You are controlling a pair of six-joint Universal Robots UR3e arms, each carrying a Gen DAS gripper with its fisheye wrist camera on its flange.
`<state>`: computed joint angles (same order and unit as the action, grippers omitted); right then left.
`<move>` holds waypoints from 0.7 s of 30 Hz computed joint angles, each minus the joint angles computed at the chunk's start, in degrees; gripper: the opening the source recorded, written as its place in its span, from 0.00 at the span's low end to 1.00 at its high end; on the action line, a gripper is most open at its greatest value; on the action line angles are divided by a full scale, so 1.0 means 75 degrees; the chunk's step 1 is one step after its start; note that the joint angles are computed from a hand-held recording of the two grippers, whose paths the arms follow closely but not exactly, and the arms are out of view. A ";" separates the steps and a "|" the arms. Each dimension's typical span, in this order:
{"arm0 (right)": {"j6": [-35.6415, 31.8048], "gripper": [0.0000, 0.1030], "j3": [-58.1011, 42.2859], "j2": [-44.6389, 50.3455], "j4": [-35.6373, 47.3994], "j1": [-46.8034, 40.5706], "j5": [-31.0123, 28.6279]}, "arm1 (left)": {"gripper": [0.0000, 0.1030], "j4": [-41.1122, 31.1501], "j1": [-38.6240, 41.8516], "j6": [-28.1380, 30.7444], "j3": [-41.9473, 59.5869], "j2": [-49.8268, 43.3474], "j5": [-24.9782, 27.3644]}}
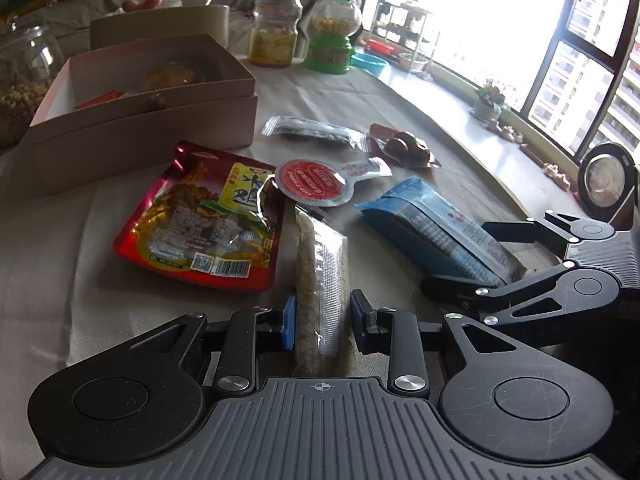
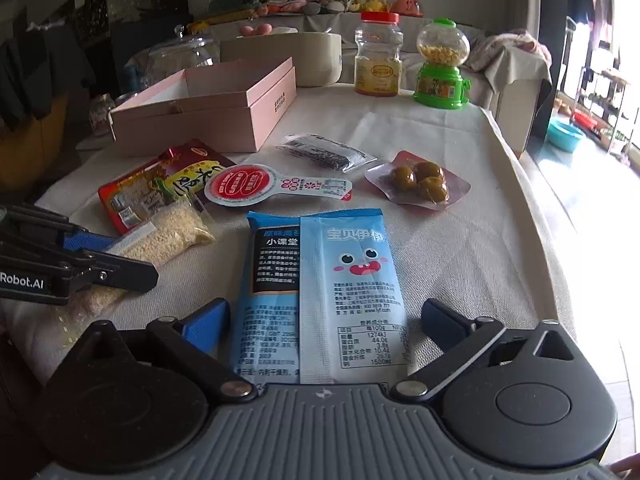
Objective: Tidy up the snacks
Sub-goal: 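Hold the grain stick bag in the left tool and blue bag in the right tool, then drop the grain stick bag into the pink box with the left tool while the right drops the blue bag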
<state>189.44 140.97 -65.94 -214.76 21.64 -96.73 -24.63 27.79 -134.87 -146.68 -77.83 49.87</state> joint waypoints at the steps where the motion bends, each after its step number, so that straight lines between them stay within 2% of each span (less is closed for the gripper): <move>1: -0.0119 0.80 0.0013 -0.0164 0.0171 0.0005 0.0058 | 0.31 -0.0210 0.0003 0.0047 0.0038 0.0141 0.0057; 3: -0.0320 0.76 0.0137 -0.0723 0.0745 -0.0227 0.0559 | 0.31 -0.1015 0.0188 0.0382 0.0101 0.0652 0.0000; 5: -0.0518 0.75 0.0268 -0.1368 0.1319 -0.0439 0.0992 | 0.31 -0.2478 0.0603 0.1062 0.0303 0.1413 -0.0281; 9: -0.0997 0.75 -0.0032 -0.2932 0.2542 -0.0394 0.0779 | 0.31 -0.5756 0.1691 0.2567 0.1465 0.2624 -0.1062; 11: -0.1059 0.75 -0.0538 -0.3672 0.3217 -0.0572 0.0893 | 0.31 -0.6353 0.2138 0.2788 0.2180 0.2708 -0.1584; 13: -0.0890 0.75 -0.1364 -0.3965 0.3777 -0.0791 0.1073 | 0.31 -0.5803 0.2315 0.2279 0.2828 0.2345 -0.2103; 15: -0.0721 0.75 -0.2409 -0.3776 0.4190 -0.1015 0.1373 | 0.31 -0.4509 0.2177 0.1224 0.3431 0.1539 -0.2450; 18: -0.0487 0.76 -0.4356 -0.2787 0.4780 -0.1034 0.1485 | 0.31 -0.2417 0.1500 -0.0778 0.4671 -0.0250 -0.2255; 21: -0.0325 0.76 -0.6586 -0.1485 0.5863 -0.0964 0.1679 | 0.31 -0.1882 0.0885 -0.2175 0.6232 -0.2064 -0.1951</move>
